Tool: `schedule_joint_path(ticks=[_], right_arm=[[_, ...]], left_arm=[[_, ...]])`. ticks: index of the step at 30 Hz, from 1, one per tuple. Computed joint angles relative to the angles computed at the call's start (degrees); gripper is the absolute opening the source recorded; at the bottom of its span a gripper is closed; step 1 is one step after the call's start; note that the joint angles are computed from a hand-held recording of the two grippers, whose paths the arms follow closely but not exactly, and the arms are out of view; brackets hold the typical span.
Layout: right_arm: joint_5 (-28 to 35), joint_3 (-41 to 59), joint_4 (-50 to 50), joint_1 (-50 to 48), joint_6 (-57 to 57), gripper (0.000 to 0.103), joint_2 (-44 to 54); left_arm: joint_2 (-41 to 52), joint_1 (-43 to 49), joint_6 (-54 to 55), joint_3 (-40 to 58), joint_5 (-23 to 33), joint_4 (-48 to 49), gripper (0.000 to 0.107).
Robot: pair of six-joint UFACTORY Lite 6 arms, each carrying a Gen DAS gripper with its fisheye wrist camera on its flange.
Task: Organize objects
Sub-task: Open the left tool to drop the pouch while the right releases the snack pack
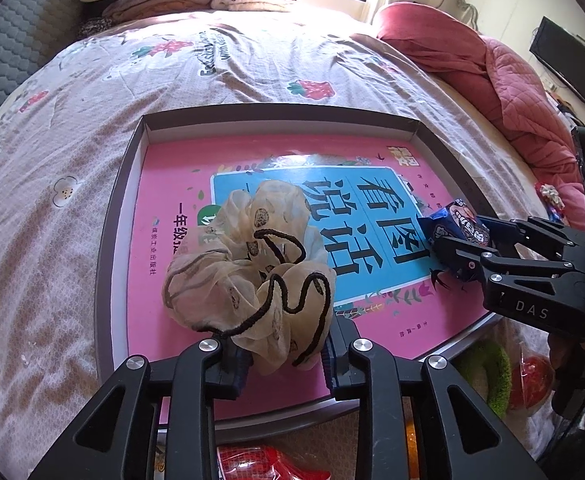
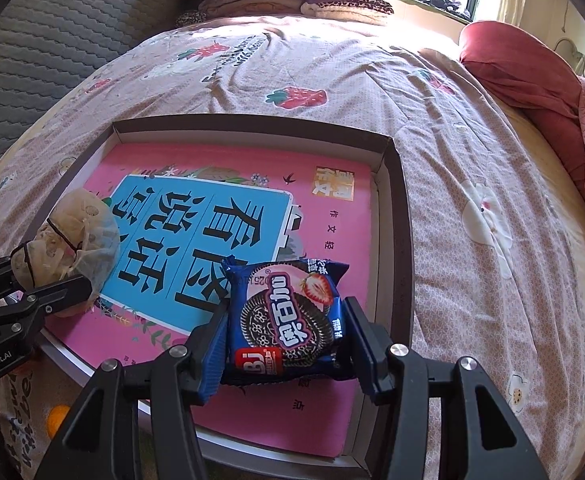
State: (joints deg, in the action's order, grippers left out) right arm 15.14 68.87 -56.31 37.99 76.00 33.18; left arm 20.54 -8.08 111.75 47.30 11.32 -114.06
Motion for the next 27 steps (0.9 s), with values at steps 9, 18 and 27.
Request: schedule_joint_path(ticks=[9, 18, 27], right_arm=[[2.22, -0.76, -3.28, 1.52, 2.24, 0.054, -2.65], [2.92, -3.21, -7.93, 3.9, 7.13, 0.054, -8.38], [4.71, -9.97, -18.47, 8.37, 20.4, 0.055, -18.9]], left_arm=[[-1.82, -0.53, 0.76, -1.18, -0.39, -1.34, 0.049], [-11.0, -2.23, -0.76, -6.11, -2.14, -1.12, 0.066], [-24.57, -4.48, -12.97, -13.78, -4.03, 8.58, 0.072]])
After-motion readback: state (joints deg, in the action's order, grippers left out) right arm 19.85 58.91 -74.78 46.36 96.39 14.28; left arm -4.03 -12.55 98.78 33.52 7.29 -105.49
